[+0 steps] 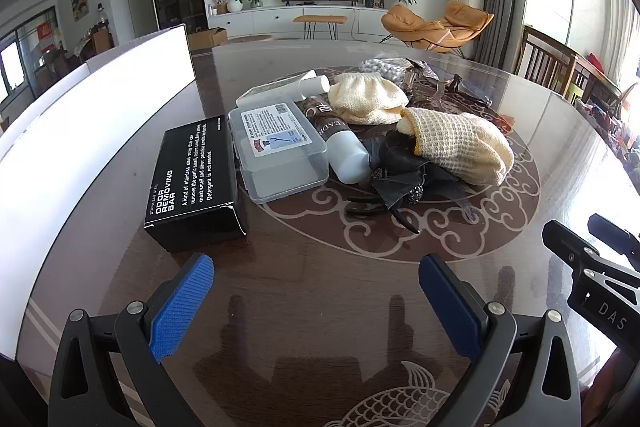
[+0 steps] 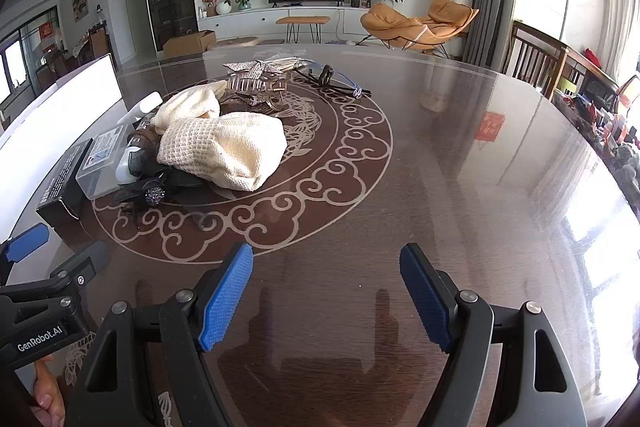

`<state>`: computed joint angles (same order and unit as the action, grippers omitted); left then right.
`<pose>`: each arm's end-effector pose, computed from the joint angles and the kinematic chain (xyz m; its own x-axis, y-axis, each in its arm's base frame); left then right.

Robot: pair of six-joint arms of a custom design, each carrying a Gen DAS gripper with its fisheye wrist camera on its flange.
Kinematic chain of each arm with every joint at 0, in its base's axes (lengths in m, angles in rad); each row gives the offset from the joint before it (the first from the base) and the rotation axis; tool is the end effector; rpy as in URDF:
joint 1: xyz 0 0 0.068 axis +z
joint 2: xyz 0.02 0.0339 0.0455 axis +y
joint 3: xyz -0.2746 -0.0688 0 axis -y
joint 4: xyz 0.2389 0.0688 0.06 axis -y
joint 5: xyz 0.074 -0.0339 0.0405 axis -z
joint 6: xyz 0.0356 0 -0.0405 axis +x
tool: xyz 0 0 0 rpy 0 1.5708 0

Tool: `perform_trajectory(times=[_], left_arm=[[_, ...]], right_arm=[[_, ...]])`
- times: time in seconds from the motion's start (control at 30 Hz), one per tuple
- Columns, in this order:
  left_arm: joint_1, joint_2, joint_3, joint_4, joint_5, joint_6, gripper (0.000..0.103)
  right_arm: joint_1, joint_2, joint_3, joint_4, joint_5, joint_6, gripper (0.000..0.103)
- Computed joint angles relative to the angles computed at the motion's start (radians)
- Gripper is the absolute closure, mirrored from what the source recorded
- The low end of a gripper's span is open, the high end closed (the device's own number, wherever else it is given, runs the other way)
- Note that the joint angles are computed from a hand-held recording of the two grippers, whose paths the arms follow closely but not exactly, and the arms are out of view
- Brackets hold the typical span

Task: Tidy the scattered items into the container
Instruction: 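Move the left gripper toward the black odor removing bar box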

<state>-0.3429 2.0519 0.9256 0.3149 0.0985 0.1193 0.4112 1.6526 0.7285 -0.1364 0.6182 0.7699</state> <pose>0.3561 -0.1308 0.0877 -0.6308 0.3509 -0.6921 0.4768 0.8789 0.0111 0.2691 0.0948 0.1428 -0.6204 0.3483 -0.7027 0.5092 0.8603 -0.0231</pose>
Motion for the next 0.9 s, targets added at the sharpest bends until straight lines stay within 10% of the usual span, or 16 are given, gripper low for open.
perform_trajectory(times=[0.63,0.9], left_arm=[[0.08,-0.01,-0.004,-0.022,0.034,-0.085,0.0],[0.155,0.065,0.2,-0.186,-0.029,0.077,0.0]], right_arm=[[-0.021,0.006,-0.006,0.022,-0.04,0.006,0.026],[-0.024,0.008,-0.011,0.038,-0.049,-0.006,0.026]])
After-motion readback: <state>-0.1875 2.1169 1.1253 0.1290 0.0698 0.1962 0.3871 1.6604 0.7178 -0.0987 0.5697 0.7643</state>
